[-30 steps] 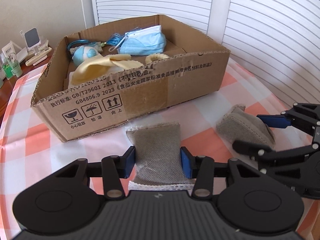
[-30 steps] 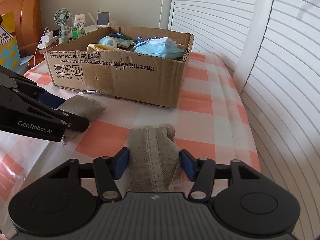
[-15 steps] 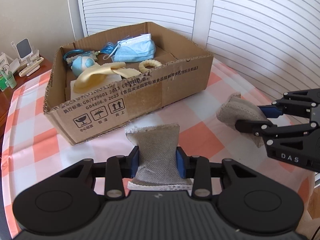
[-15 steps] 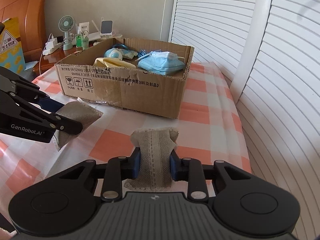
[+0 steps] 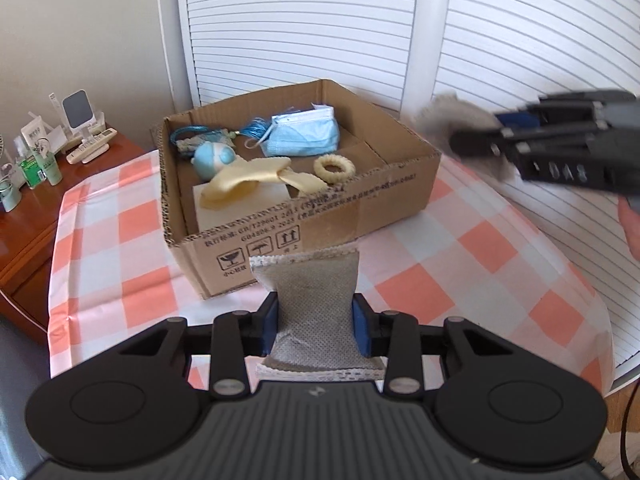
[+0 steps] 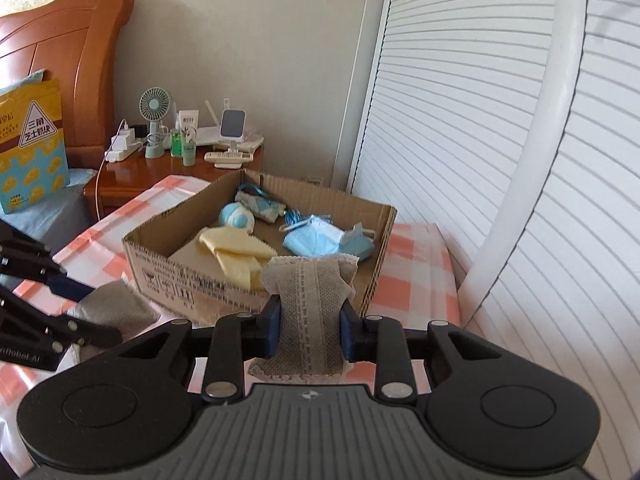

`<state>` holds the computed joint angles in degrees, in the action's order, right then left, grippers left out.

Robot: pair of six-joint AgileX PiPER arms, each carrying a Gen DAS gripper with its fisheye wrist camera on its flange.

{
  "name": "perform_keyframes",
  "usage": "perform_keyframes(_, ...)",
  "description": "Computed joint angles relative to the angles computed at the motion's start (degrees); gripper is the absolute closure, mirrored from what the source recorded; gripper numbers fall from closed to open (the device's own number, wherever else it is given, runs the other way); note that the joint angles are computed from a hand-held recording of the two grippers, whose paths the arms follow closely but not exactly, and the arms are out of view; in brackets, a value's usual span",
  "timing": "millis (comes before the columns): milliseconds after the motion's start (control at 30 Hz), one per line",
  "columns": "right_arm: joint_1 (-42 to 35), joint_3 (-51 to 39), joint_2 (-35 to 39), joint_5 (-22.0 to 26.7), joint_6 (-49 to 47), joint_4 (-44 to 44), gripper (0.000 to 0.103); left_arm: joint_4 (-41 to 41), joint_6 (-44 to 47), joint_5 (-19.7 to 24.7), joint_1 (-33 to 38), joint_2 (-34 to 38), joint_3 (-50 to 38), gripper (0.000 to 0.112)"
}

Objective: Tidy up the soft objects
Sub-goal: 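Drop the grey sachet into the box with the right gripper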

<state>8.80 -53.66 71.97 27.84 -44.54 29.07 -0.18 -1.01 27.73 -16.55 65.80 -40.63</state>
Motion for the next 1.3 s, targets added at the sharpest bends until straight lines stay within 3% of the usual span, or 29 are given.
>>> perform_keyframes(200, 3.72, -10.1, 9.49, -2.5, 5.16, -3.14, 0.067, 0.75, -0.2, 0.07, 0.78, 0.05, -1.42, 0.076)
perform_keyframes(267, 4.35, -11.88, 12.03, -3.84, 5.88, -3.3, 0.048, 0.49, 0.19, 0.07, 1.05, 0.45, -2.06, 0.076)
perform_keyframes(300, 4.45, -12.57, 13.13, -4.13, 6.33, -3.66, 0.025, 0.58, 0.23, 0.18, 1.17, 0.61, -2.43, 0.076)
perform_keyframes(333, 4.49, -12.23, 13.54, -5.22, 6.37, -3.14, 0.011, 0.56, 0.48, 0.26, 1.36, 0.8, -2.83, 0.076)
perform_keyframes(400, 3.28, -10.97, 13.34, -5.45, 3.1, 1.56, 0.006, 0.39, 1.39, 0.1, 1.59, 1.29, -3.64, 0.076)
perform_keyframes(500, 1.73, -7.8, 11.31, -4.69, 2.68, 3.41, 0.002, -0.8, 3.84, 0.14, 2.0, 2.45, -5.51, 0.076)
perform_keyframes(600, 1.64, -2.96, 7.58, -6.16, 6.3, -0.31, 0.0, -1.8, 5.76, -0.2, 2.0, 4.57, -8.24, 0.076)
perform_keyframes(667, 0.36, -0.44, 5.61, -5.16, 3.88, 2.98, 0.0, -4.15, 8.41, -0.2, 2.52, 6.97, -10.76, 0.076)
perform_keyframes(800, -0.24, 2.95, 2.67, -4.15, 3.88, 2.77, 0.0, -0.28, 4.18, -1.21, 1.62, 10.02, -13.61, 0.073)
perform_keyframes(1033, -2.54, 5.55, 0.36, -3.26, 0.35, 6.11, 0.0, -2.05, 3.55, -0.85, 1.69, 8.82, -6.51, 0.046)
perform_keyframes(1100, -2.47, 5.7, 0.13, -3.48, 0.37, 6.18, 0.0, 1.04, -0.65, -0.97, 1.34, 10.65, -5.1, 0.045)
perform_keyframes(1300, -3.67, 6.83, -1.96, -2.18, -2.38, 9.5, 0.0, -2.05, 0.71, -3.33, 4.06, 18.3, -4.56, 0.045)
